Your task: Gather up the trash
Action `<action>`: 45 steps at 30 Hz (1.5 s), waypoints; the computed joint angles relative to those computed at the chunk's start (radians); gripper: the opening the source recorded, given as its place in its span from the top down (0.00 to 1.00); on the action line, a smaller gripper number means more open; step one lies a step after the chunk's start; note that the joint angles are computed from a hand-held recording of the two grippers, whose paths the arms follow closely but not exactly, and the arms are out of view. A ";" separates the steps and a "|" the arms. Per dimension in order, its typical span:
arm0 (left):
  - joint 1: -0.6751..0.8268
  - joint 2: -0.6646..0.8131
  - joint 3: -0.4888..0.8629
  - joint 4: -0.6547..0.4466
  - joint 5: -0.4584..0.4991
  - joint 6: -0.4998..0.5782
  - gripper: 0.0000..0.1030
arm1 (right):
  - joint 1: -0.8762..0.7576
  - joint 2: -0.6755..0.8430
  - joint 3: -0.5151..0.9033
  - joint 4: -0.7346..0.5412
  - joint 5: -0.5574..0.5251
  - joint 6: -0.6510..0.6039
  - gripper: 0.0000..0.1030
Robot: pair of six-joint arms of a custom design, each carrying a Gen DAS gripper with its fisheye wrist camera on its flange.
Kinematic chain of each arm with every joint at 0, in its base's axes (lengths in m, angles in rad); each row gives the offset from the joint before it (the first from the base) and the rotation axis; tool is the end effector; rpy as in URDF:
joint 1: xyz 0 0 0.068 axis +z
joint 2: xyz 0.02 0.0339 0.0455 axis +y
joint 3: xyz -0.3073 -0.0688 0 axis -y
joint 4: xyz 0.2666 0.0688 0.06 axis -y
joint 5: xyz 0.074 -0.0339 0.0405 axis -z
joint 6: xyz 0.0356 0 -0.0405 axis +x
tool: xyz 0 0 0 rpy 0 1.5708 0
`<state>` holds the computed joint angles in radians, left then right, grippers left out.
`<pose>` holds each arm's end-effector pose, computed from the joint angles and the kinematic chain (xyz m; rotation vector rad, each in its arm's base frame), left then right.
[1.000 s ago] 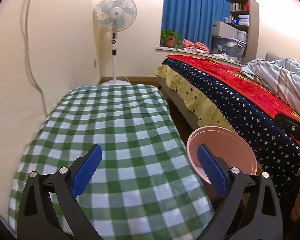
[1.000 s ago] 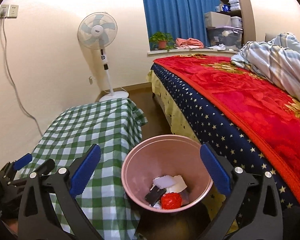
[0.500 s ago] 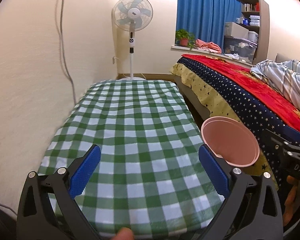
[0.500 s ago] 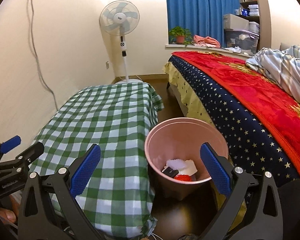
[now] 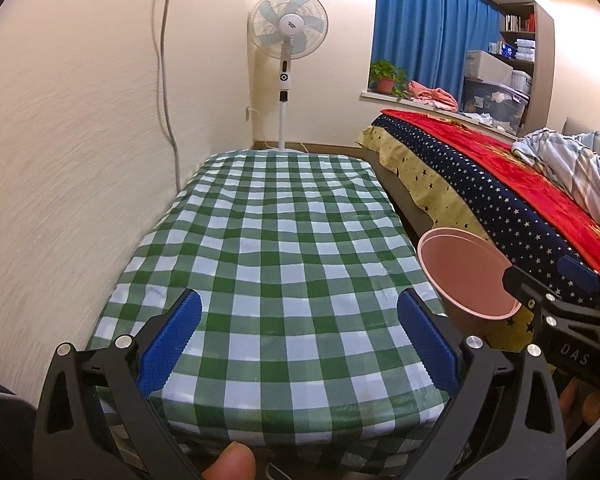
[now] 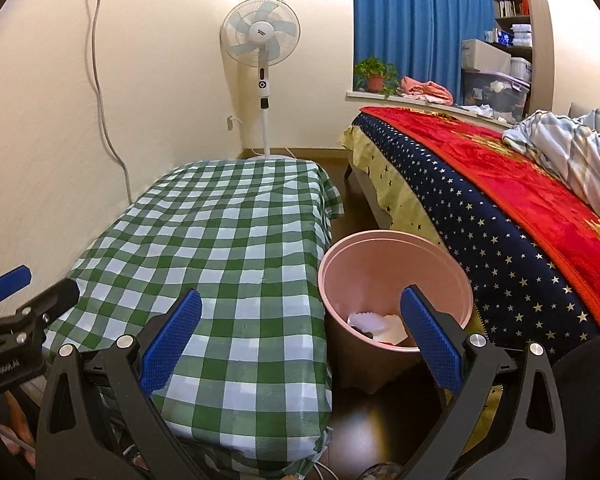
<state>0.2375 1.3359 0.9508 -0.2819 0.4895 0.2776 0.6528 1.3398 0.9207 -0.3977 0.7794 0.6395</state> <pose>0.2964 0.0545 0.3026 0.3028 2.1378 -0.2527 0.2421 0.1536 0.2866 0.3266 2.0963 -0.1874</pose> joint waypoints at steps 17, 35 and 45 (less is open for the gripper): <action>0.004 -0.013 -0.052 0.060 -0.020 -0.050 0.08 | -0.003 0.038 0.023 -0.003 0.008 0.011 0.05; -0.004 -0.008 -0.063 0.084 -0.038 -0.075 0.08 | -0.011 0.035 0.011 0.006 0.003 0.012 0.05; -0.006 -0.011 -0.070 0.098 -0.044 -0.087 0.08 | -0.011 0.034 0.008 0.008 0.008 0.010 0.05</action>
